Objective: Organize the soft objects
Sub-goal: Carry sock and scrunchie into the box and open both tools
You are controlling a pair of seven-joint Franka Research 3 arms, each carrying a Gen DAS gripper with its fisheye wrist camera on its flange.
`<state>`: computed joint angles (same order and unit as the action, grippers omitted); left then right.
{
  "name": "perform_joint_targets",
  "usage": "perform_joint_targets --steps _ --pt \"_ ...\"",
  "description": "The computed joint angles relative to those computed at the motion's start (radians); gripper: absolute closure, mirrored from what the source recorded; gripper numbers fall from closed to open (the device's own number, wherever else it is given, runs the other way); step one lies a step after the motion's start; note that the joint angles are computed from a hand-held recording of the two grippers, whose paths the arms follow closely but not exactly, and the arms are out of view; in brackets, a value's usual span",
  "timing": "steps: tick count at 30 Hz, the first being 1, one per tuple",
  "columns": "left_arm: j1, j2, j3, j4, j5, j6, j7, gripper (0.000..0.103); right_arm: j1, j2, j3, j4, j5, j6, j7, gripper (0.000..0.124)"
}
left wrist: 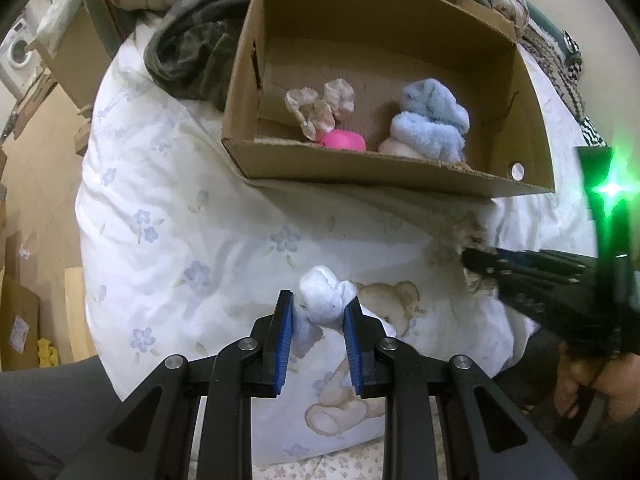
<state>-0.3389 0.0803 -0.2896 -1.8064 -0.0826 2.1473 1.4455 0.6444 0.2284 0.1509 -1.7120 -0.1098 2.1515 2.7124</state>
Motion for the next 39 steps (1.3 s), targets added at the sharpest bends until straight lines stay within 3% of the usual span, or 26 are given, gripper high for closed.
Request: perform_joint_targets --steps 8,12,25,31,34,39 --pt "0.0 -0.009 0.005 -0.014 0.052 0.018 -0.048 0.081 -0.012 -0.116 0.002 -0.128 -0.037 0.061 0.104 0.106" --pt "-0.001 -0.017 0.005 -0.023 0.071 0.048 -0.061 0.081 -0.042 -0.171 0.021 -0.199 -0.013 0.138 0.129 0.106" --pt "0.014 -0.084 0.021 -0.063 0.098 0.168 -0.11 0.081 -0.116 -0.359 0.08 -0.355 0.008 0.378 0.082 0.106" --pt "0.01 -0.1 0.02 -0.053 0.024 0.219 -0.032 0.081 -0.16 -0.396 0.112 -0.356 -0.054 0.43 0.117 0.106" --pt "0.001 -0.089 0.013 -0.016 0.051 0.234 -0.013 0.081 -0.181 -0.37 0.125 -0.311 -0.117 0.444 0.148 0.106" --pt "-0.001 -0.022 0.01 0.102 0.063 0.207 -0.005 0.081 -0.188 -0.331 0.109 -0.261 -0.178 0.463 0.167 0.106"
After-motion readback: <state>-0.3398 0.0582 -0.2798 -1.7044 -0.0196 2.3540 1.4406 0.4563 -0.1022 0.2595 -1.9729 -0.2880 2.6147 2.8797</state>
